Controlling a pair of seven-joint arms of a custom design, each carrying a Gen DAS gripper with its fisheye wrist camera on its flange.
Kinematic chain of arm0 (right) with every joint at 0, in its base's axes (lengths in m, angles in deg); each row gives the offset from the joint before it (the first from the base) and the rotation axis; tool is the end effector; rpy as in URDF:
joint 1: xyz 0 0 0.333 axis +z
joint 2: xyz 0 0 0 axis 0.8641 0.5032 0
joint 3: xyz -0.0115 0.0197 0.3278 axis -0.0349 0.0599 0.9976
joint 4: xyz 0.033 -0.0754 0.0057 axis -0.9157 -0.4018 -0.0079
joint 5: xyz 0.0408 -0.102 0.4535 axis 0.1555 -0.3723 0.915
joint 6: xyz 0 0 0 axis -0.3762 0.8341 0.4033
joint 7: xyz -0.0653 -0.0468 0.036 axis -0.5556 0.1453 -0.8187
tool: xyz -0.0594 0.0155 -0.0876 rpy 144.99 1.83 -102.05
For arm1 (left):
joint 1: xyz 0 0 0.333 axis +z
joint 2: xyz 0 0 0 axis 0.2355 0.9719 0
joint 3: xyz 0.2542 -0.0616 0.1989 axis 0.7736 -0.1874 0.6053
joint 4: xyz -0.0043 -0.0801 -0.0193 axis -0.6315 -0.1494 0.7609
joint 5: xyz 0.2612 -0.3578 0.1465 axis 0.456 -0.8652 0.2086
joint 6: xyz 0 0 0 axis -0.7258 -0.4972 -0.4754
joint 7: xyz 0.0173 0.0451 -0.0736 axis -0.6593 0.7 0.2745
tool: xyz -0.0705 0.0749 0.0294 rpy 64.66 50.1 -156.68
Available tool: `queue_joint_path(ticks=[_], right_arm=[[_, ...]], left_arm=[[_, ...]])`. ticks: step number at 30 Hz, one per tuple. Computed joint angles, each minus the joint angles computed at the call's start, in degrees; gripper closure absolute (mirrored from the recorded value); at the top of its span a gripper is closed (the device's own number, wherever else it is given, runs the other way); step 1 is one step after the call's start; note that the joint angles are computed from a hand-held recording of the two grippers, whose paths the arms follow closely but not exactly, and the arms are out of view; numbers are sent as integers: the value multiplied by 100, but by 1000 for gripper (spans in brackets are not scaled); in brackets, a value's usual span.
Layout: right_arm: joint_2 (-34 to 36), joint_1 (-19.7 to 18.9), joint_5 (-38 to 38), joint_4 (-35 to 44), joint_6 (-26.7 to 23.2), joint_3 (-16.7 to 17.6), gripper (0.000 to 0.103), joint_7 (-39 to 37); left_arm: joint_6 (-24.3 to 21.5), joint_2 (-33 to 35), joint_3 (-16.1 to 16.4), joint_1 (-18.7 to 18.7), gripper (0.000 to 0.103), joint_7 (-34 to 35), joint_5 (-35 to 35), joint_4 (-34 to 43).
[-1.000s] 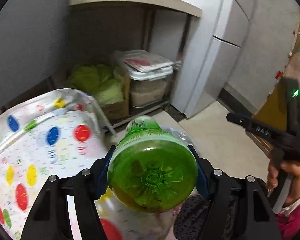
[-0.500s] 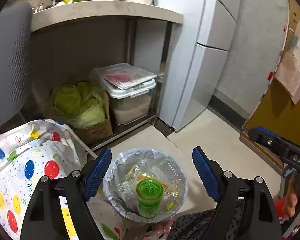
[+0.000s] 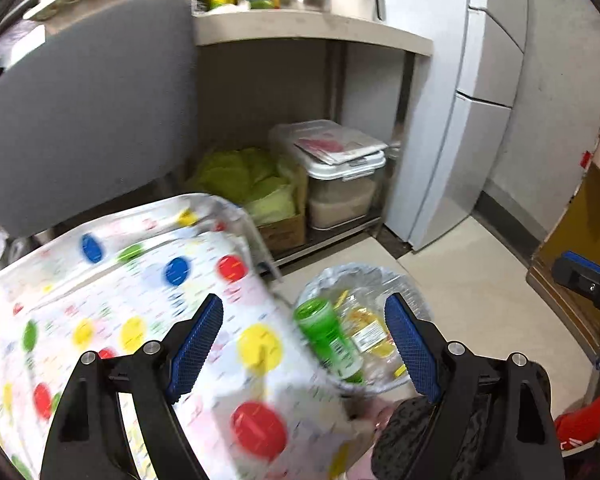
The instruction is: Collect trash
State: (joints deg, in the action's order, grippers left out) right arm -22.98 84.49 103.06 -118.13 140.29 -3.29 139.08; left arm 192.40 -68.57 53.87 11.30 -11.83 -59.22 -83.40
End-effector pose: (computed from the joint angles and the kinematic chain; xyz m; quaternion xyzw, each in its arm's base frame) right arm 0.4934 0.1117 0.5025 -0.6523 0.6342 -0.1566 0.3845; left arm 0.5249 -0.2322 0.4995 -0.6266 0.6802 -0.2838 0.2533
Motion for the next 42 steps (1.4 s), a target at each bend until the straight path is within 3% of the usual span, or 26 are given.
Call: queue_joint_path(ticks=[8,11,22,30,42], right_arm=[[-939,-608,-936,-556,-350,896,21,926],[-1237,-618,-1251,-722,-454,1006,5,1179],[-2009,-470,-1861,-1041,-885,1085,6,1509],[-2283,-322,-2053,-1170,-944,1067,6,1395],[-2179,-266,-2022,-1144,-954,1013,6,1356]], left_arm=[[-520,-1378,-129,16,14,-217,-322,-857],[-831,-1803,-253,84,13,-310,-455,-1065],[-2001,-2919,-334,-59,13,-565,-795,-1535],[-2418,-3388,-315,-117,13,-570,-967,-1716],[-2571,-3514,-348,-53,13,-623,-899,-1737]])
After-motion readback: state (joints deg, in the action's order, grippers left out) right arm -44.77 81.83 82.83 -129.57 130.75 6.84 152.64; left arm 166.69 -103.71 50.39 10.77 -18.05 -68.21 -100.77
